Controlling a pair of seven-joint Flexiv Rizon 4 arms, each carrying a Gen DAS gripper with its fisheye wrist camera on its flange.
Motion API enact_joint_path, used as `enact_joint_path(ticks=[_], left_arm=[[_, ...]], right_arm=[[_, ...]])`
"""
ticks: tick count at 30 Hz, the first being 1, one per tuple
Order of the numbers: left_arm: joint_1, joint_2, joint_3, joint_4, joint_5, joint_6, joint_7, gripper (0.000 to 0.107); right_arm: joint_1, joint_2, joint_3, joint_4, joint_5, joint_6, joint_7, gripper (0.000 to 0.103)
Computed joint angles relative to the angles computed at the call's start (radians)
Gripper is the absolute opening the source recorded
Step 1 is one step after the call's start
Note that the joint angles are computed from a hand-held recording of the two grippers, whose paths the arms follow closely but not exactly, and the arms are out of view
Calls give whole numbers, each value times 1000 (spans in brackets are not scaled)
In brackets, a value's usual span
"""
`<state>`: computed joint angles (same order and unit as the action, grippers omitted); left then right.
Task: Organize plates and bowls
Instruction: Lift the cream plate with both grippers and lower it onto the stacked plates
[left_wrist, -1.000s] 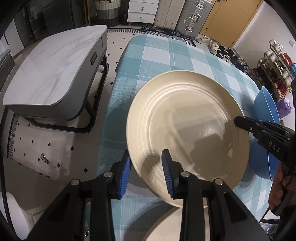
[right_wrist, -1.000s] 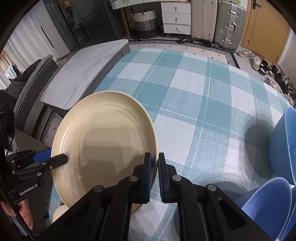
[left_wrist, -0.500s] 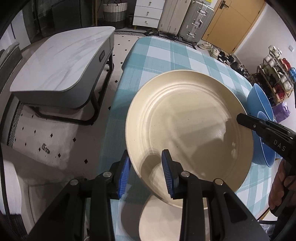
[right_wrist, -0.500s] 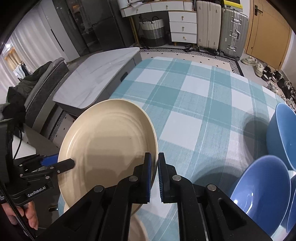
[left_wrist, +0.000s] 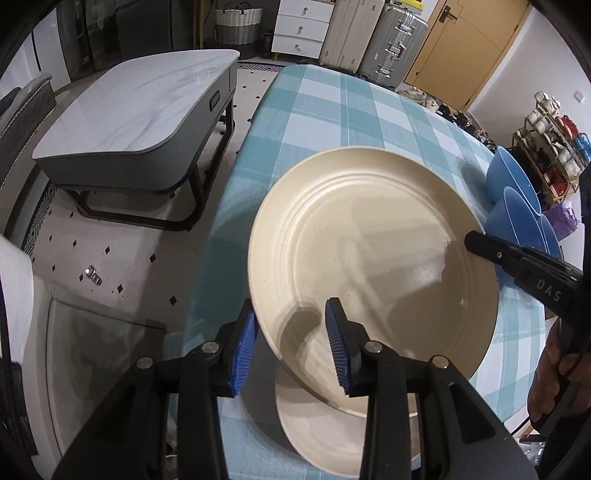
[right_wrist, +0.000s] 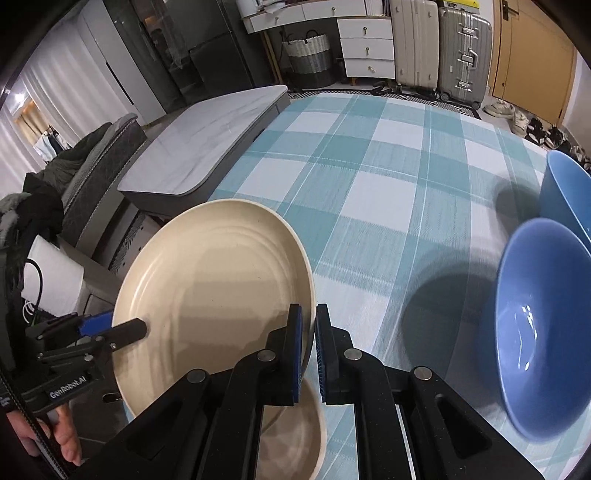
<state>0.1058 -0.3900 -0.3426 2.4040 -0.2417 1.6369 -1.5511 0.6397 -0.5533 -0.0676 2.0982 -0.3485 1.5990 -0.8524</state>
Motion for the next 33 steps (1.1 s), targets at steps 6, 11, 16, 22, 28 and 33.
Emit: enact_joint_path(ticks=[6,11,16,22,28,33], left_arm=[[-67,4,62,24,25,7,-28,35],[-105,6,102,42,47,43,-52,35],[-141,14,141,54,71,57,-74,35],[-116,25,113,81,87,63,-87,36],[-112,25,106,94,116,77,-102,37],[-264,10,242,62,124,55,-101,38]], right_arm=[[161,19,-148,101,74,131,29,7],[192,9,-142,136,169,191,-2,7],[257,9,-174,158,250,204,-50,7],[311,22,-182,198,357,255,-103,7],[331,30,-159,229,450,296,-140,7],[343,28,-150,243,510,323,-166,7]])
